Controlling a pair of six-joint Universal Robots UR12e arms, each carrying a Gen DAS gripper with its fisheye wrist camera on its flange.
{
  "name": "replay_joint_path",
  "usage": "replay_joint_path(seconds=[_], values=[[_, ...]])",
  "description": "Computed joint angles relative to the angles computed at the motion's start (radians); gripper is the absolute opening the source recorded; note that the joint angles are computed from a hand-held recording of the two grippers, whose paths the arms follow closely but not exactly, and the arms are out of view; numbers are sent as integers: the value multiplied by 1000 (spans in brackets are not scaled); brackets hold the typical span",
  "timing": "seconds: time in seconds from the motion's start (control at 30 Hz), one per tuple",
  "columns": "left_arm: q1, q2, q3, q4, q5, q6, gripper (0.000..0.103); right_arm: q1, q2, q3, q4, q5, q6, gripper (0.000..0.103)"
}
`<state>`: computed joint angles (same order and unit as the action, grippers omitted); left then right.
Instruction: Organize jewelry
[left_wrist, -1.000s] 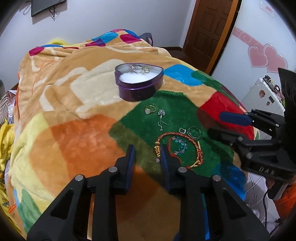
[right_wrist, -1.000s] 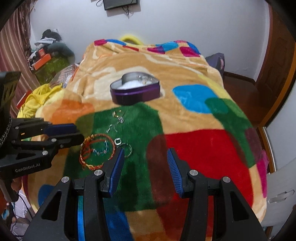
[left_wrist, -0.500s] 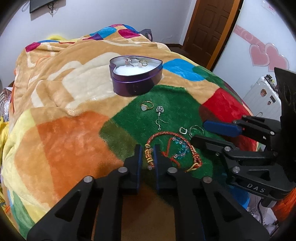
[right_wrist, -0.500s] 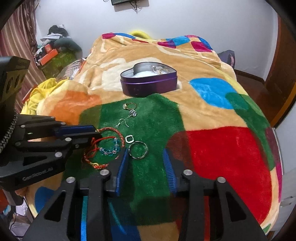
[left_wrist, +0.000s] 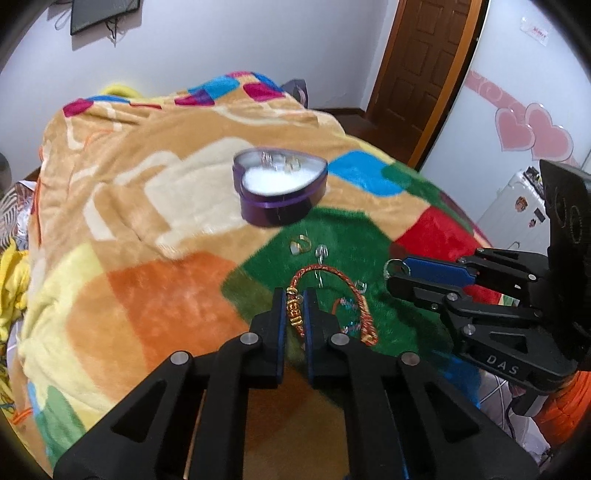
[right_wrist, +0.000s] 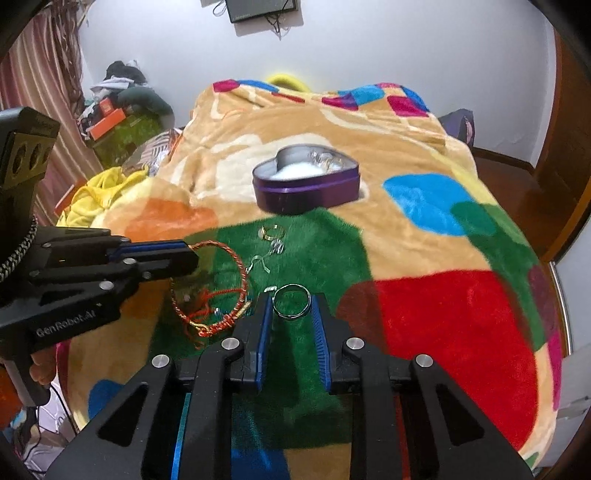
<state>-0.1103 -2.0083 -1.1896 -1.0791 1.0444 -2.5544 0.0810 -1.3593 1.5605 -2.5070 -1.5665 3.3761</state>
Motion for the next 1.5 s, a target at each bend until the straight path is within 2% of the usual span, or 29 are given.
replay_joint_path(seconds=[0.37, 0.83, 1.23, 1.5], values=[[15, -2, 27, 89, -63, -52, 5, -5, 3, -28, -64, -42, 1, 20], [11, -60, 114, 157, -100, -128, 5, -20, 36, -70, -125, -45, -12, 20], [-10, -128, 201, 146, -88, -145, 5, -38, 71, -103, -144, -11, -23, 20], [-28, -172, 252, 97, -53, -134, 5, -50, 99, -131, -125, 24, -35, 20]])
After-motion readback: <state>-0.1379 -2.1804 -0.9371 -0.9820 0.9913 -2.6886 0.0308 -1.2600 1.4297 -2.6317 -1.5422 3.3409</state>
